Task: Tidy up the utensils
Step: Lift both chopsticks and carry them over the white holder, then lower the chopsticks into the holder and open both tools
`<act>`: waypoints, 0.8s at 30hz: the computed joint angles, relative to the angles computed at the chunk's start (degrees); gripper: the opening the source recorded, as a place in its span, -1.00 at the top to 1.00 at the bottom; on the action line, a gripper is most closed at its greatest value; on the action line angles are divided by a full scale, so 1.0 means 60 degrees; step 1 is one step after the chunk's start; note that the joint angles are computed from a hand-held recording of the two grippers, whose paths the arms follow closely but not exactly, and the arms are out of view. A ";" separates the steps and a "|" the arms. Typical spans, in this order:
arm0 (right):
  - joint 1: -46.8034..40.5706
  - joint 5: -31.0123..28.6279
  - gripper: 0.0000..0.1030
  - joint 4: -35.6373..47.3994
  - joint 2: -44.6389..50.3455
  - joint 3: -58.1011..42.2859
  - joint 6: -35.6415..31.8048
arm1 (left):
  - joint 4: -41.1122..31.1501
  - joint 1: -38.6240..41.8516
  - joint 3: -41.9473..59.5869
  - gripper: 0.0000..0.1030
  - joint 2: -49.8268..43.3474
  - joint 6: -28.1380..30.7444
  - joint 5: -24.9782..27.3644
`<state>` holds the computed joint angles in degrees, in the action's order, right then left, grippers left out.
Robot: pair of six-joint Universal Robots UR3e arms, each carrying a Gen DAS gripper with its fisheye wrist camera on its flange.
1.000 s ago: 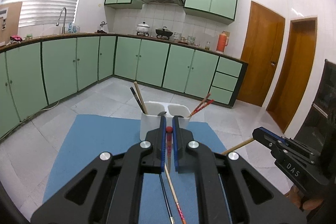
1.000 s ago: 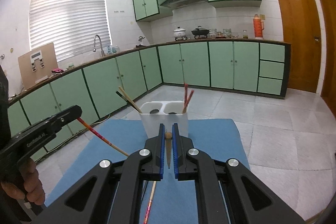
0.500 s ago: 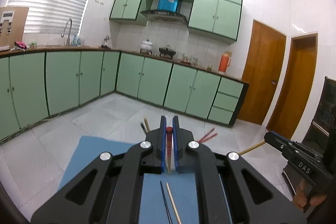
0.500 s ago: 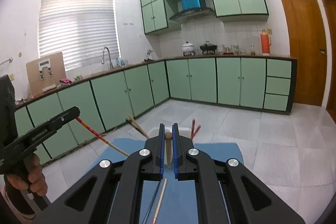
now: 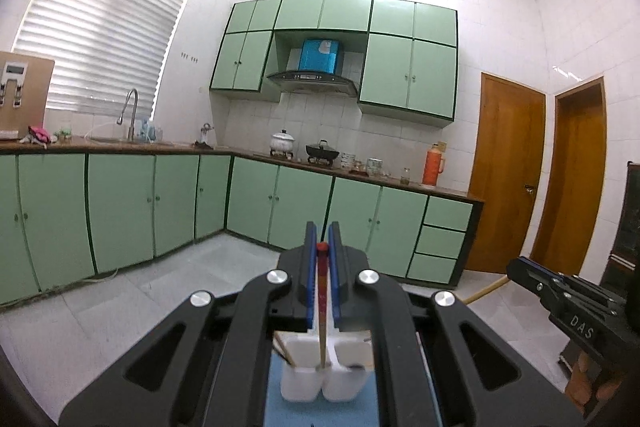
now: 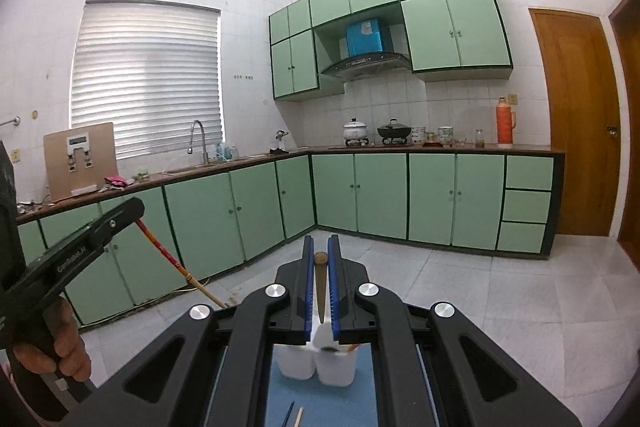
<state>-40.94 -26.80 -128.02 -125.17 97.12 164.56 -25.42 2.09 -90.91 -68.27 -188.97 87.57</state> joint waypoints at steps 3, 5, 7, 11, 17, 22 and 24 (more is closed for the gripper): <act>0.1970 -0.2075 0.87 -0.1988 0.1658 -0.0341 0.0889 | 0.0618 -0.0546 0.0629 0.90 -0.1299 0.0169 0.0709; 0.2804 -0.2964 0.87 -0.2444 0.2447 -0.0566 0.0974 | 0.0897 -0.0710 0.0916 0.90 -0.2011 0.0295 0.0940; 0.3535 -0.3762 0.87 -0.2715 0.3172 -0.0767 0.0957 | 0.1005 -0.0788 0.1306 0.90 -0.2836 0.0370 0.1079; 0.4359 -0.4720 0.87 -0.3015 0.4157 -0.0980 0.0861 | 0.1007 -0.0737 0.1718 0.90 -0.3784 0.0405 0.1008; 0.4969 -0.5364 0.87 -0.3373 0.5035 -0.0936 0.0667 | 0.0887 -0.0350 0.1404 0.90 -0.4231 0.0455 0.0544; 0.5099 -0.5312 0.86 -0.3355 0.5205 -0.0801 0.0441 | 0.0695 -0.0037 0.1021 0.88 -0.4146 0.0614 0.0195; 0.5045 -0.5191 0.86 -0.3357 0.5137 -0.0651 0.0386 | 0.0731 0.0098 0.0768 0.88 -0.4015 0.0631 0.0048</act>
<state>-10.67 -57.95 -148.16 -94.34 93.21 166.88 -21.03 2.68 -86.31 -92.36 -185.18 87.86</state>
